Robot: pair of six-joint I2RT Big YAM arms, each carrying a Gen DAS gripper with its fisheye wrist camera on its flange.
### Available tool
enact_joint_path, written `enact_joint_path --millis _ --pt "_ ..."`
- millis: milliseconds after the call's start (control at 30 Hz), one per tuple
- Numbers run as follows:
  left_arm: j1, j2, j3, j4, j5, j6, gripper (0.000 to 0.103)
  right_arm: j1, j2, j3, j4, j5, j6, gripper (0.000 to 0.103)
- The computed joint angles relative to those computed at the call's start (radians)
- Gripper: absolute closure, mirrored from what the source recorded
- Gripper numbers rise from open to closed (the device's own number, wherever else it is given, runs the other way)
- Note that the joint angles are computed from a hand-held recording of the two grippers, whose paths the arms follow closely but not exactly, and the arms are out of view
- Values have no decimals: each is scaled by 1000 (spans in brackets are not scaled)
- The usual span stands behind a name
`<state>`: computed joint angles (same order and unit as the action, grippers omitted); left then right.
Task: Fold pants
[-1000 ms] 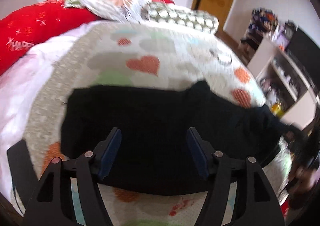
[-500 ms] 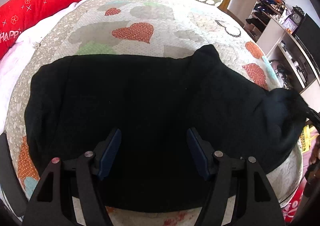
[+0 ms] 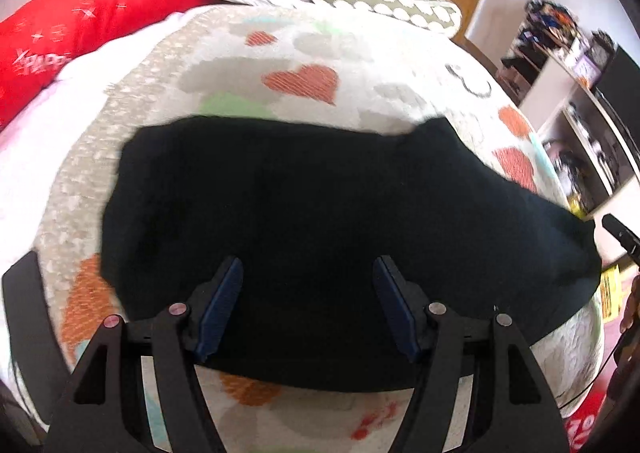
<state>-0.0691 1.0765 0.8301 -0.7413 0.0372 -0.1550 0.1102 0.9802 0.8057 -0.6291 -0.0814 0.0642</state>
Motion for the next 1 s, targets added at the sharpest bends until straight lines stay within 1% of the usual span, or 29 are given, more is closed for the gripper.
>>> enact_joint_path --millis 33,67,100,167,200,267,300,333,367,433,467,500,533,567,600,633,667,700,733,833,867,900,933,1000 --pt "11 -9 -1 4 -3 -2 36 33 23 19 30 -15 7 49" --pt "24 -18 -3 11 -12 -5 36 54 44 33 44 -29 7 49" --pt "36 -23 -4 16 -23 -7 36 94 82 52 74 -44 9 49" --pt "72 -16 2 17 -37 -15 36 157 142 79 121 -43 9 49" --pt "87 -9 4 18 -37 -20 36 205 199 108 149 -41 19 49" --pt "116 11 10 34 -37 -31 36 265 287 163 177 -57 25 49" --pt "127 29 20 40 -40 -33 36 294 331 192 192 -47 15 49" --pt "131 40 25 43 -43 -33 36 321 375 222 206 -21 0 48" --pt "136 58 34 50 -45 -33 36 334 398 235 213 -7 -12 46" --pt "144 97 54 59 -39 -30 36 354 494 316 186 -7 -30 45" --pt "147 117 64 60 -34 -27 36 356 518 334 179 -19 -25 46" --pt "147 133 71 63 -38 -27 36 353 559 369 167 -53 -13 48" --pt "146 154 79 69 -53 -24 36 352 580 386 160 -73 -6 70" --pt "146 170 84 75 -67 -20 36 351 600 402 144 -93 -5 101" --pt "146 185 89 79 -81 -18 36 351 623 426 117 -105 -14 101" --pt "150 198 93 84 -90 -18 36 356 635 437 110 -86 -21 101" --pt "155 208 96 90 -89 -18 36 358 634 434 119 -72 -25 101" --pt "161 216 96 97 -83 -18 33 356 636 429 137 -58 -10 101" --pt "169 226 94 107 -76 -24 29 352 639 425 143 -53 4 101" --pt "192 250 93 116 -32 -50 25 347 674 428 155 -48 33 100" --pt "193 245 88 122 -28 -50 25 346 671 421 167 -48 38 99" --pt "192 238 84 124 -30 -47 25 342 660 415 173 -54 48 93" --pt "191 229 80 122 -32 -45 25 338 650 413 168 -49 58 81" --pt "192 208 74 111 -31 -48 26 332 612 397 158 -35 69 80"
